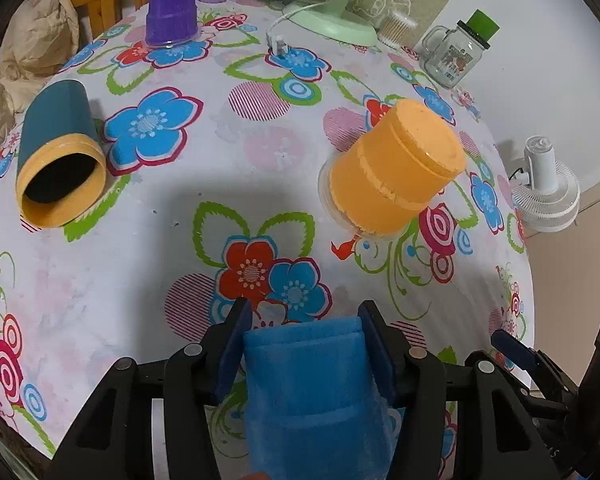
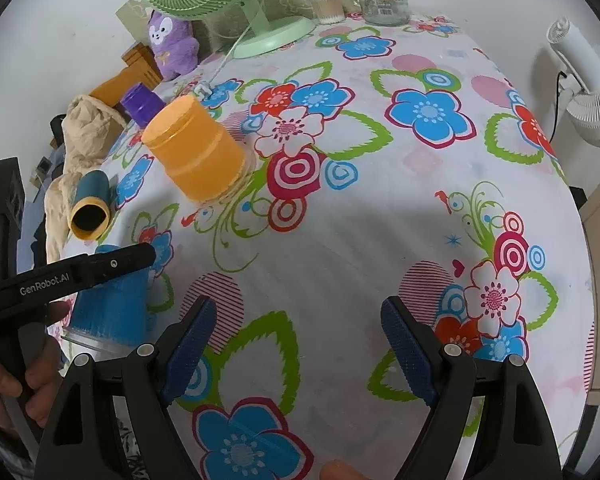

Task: Flip cup upside down
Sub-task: 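Carry the rim-down blue cup with the left gripper and lower it toward the table, then set the blue cup rim-down on the tablecloth and open the left gripper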

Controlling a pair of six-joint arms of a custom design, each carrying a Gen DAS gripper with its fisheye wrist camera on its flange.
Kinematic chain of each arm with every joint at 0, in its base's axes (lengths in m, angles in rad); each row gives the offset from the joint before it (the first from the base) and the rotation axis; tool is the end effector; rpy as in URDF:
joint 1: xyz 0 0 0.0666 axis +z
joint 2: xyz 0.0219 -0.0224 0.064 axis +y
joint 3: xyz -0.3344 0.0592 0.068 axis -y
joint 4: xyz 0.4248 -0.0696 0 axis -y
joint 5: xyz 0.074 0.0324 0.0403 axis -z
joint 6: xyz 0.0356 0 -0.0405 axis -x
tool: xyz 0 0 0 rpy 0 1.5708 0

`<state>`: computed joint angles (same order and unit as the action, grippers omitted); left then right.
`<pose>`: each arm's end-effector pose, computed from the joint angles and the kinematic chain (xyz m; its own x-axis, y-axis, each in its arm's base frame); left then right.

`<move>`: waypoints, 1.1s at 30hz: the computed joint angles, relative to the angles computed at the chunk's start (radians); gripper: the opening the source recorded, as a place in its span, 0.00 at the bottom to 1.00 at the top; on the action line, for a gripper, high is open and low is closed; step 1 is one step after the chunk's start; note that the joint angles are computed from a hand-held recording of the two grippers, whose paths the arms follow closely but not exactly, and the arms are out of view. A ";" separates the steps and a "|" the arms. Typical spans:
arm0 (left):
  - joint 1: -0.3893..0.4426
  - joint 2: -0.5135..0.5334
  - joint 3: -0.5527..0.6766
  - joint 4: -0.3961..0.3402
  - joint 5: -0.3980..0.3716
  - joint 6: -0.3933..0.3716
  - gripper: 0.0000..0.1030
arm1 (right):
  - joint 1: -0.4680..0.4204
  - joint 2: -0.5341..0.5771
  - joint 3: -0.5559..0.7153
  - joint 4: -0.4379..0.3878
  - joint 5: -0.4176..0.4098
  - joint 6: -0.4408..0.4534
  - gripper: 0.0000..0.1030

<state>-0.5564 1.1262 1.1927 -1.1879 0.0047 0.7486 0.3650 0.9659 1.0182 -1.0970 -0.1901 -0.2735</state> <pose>0.3485 -0.2174 0.3912 -0.9210 -0.2287 -0.3154 -0.1324 0.9451 -0.2988 0.3400 0.1367 0.3722 -0.8964 -0.0586 -0.4394 -0.2046 0.9340 0.2930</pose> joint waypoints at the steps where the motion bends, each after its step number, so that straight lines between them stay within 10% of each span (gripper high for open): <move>1: 0.001 -0.004 -0.001 0.000 -0.002 -0.001 0.55 | 0.004 -0.002 0.001 0.000 0.002 -0.001 0.84; 33: 0.003 -0.120 0.004 -0.005 -0.096 -0.031 0.54 | 0.117 -0.002 0.043 -0.011 0.042 -0.008 0.84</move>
<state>-0.5531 1.0067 1.1968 -1.1932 -0.0913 0.7179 0.4820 0.9637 1.0611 -1.1084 -0.1480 -0.2811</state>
